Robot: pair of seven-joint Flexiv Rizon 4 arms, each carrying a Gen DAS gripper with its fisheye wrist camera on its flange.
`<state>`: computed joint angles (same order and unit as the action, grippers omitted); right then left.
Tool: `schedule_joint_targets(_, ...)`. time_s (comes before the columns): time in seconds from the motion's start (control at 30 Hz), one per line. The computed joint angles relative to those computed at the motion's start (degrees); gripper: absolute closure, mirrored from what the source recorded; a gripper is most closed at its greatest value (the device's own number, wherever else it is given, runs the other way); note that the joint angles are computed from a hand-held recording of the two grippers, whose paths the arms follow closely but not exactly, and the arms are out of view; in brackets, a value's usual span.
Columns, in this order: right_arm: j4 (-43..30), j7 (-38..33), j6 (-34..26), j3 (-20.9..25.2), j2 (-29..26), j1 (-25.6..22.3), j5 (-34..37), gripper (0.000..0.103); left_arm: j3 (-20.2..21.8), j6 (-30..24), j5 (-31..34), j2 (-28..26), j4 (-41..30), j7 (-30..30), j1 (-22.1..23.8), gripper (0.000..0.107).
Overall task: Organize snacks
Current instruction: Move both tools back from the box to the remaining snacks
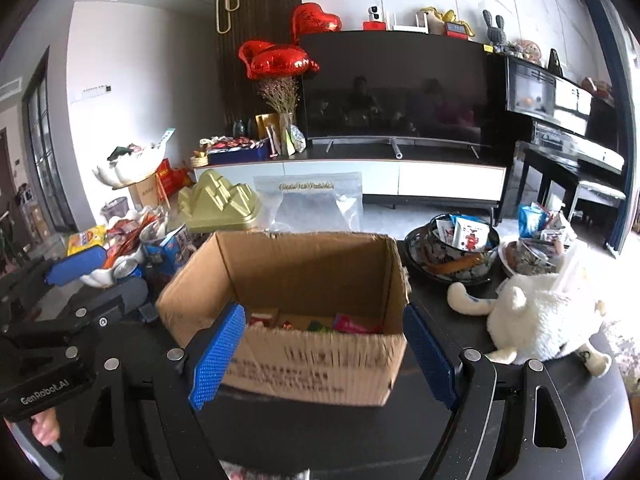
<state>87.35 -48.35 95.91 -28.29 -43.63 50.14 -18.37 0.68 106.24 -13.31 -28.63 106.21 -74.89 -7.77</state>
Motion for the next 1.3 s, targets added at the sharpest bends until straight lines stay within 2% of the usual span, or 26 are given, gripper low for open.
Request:
schedule_joint_targets(0.2,7.5,-1.9,3.7,-2.4,3.2,3.6,3.3,0.021,-4.0,1.1,2.8,2.0,4.2,-0.7,2.3,0.038)
schedule_joint_targets(0.3,11.2,-3.6,5.0,-6.3,3.9,7.6,6.5,0.021,-5.2,1.5,4.0,2.7,6.0,-1.1,2.9,0.038)
schedule_joint_targets(0.4,14.0,-5.7,5.3,-9.4,4.1,11.1,9.3,0.021,-4.4,1.9,4.7,2.9,7.2,-0.9,1.9,0.038)
schedule_joint_targets(0.53,16.2,-7.8,5.1,-8.9,4.6,12.0,11.7,0.021,-4.3,2.4,5.3,2.9,8.8,-0.8,1.3,0.038)
schedule_joint_targets(0.83,19.1,-8.8,3.2,-1.6,5.6,7.7,11.9,0.021,-7.0,0.2,7.9,1.4,11.0,0.3,3.4,0.038)
schedule_joint_targets(0.9,19.1,-9.0,1.7,-0.4,5.7,6.7,10.3,0.022,-9.2,-0.9,8.5,0.9,11.4,0.4,5.2,0.038)
schedule_joint_targets(1.07,17.5,-8.7,-2.6,6.0,5.3,0.9,5.1,0.026,-13.6,-3.9,9.2,-1.1,10.9,1.2,9.1,0.038)
schedule_joint_targets(1.2,14.5,-9.3,-7.9,15.9,4.6,-7.5,2.2,0.034,-14.9,-5.6,9.3,-3.1,9.8,2.9,10.0,0.039)
schedule_joint_targets(1.3,13.7,-9.0,-9.0,19.7,4.2,-10.8,0.6,0.034,-17.0,-6.9,9.2,-4.5,9.1,4.5,11.6,0.039)
